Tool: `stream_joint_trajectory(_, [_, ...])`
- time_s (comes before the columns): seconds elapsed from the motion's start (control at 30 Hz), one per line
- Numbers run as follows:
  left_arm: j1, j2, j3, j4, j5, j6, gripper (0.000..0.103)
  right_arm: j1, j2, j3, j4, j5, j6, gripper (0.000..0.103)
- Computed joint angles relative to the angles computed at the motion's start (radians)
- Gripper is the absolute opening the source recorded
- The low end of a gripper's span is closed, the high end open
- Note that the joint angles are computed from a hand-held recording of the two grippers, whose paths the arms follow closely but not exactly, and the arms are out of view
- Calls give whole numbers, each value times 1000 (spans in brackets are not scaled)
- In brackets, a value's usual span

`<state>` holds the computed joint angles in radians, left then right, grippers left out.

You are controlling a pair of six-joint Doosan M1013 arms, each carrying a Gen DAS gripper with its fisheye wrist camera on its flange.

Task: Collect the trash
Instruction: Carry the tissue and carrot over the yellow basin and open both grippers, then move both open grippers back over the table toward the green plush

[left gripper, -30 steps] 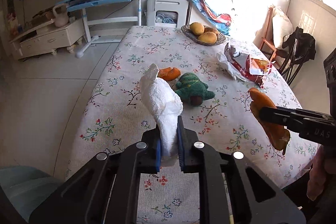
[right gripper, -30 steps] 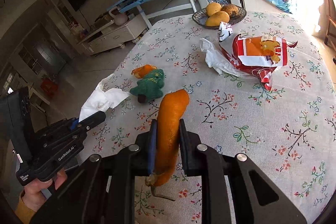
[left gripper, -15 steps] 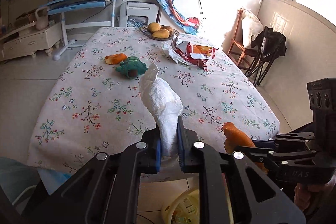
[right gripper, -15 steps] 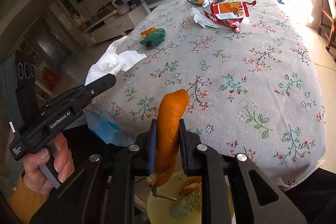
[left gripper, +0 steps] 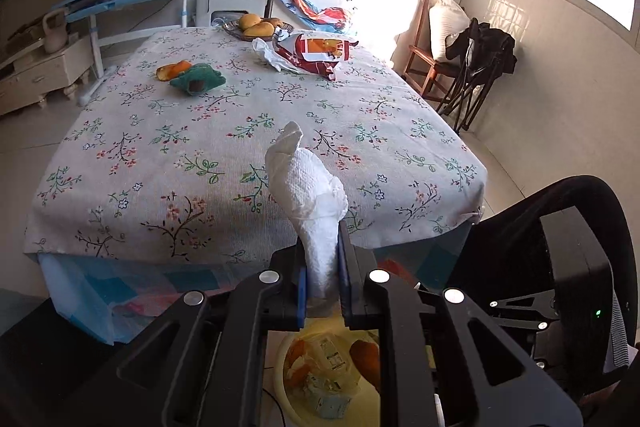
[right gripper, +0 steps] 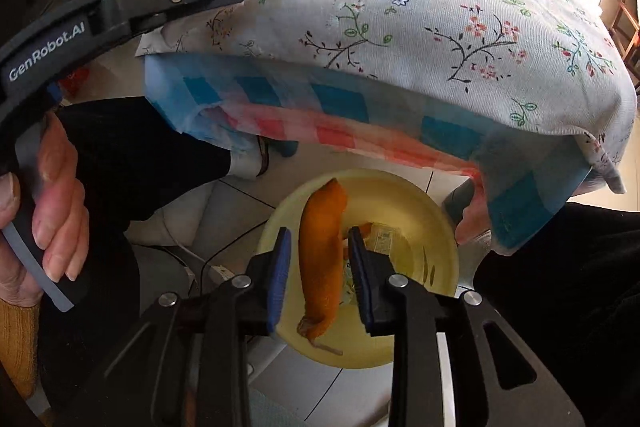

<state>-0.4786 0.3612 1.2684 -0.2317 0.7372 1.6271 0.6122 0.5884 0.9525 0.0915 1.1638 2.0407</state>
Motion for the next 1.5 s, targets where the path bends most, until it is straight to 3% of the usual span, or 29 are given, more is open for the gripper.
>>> stream_joint_trajectory(0.1, [-8, -8, 13, 10, 16, 0, 13, -9, -34, 48, -27, -75, 78, 48])
stream_joint_trajectory(0.2, [-18, -13, 24, 24, 37, 5, 13, -17, -86, 125, -70, -208, 178, 57])
stream_joint_trajectory(0.3, [-26, -10, 22, 20, 75, 31, 13, -12, -119, 167, -181, -300, 288, 66])
stream_joint_trajectory(0.53, [-52, -4, 22, 28, 177, 121, 13, -7, -159, 223, -355, -412, 472, 69])
stream_joint_trajectory(0.63, [-71, 2, 20, 73, 224, 141, 29, -8, -160, 222, -379, -420, 499, 72])
stream_joint_trajectory(0.7, [-87, -9, 35, 146, 188, 113, 51, -9, -166, 229, -385, -427, 507, 72])
stream_joint_trajectory(0.83, [-80, -32, 56, 170, 95, 51, 63, -6, -172, 240, -423, -443, 542, 72])
stream_joint_trajectory(0.97, [-69, -54, 80, 280, -13, -145, 77, -4, -174, 244, -446, -447, 563, 72])
stream_joint_trajectory(1.2, [-34, -62, 86, 397, -63, -427, 83, 5, -168, 235, -463, -444, 537, 72])
stream_joint_trajectory(1.5, [-13, -66, 96, 439, -74, -581, 86, 25, -153, 210, -497, -424, 483, 73])
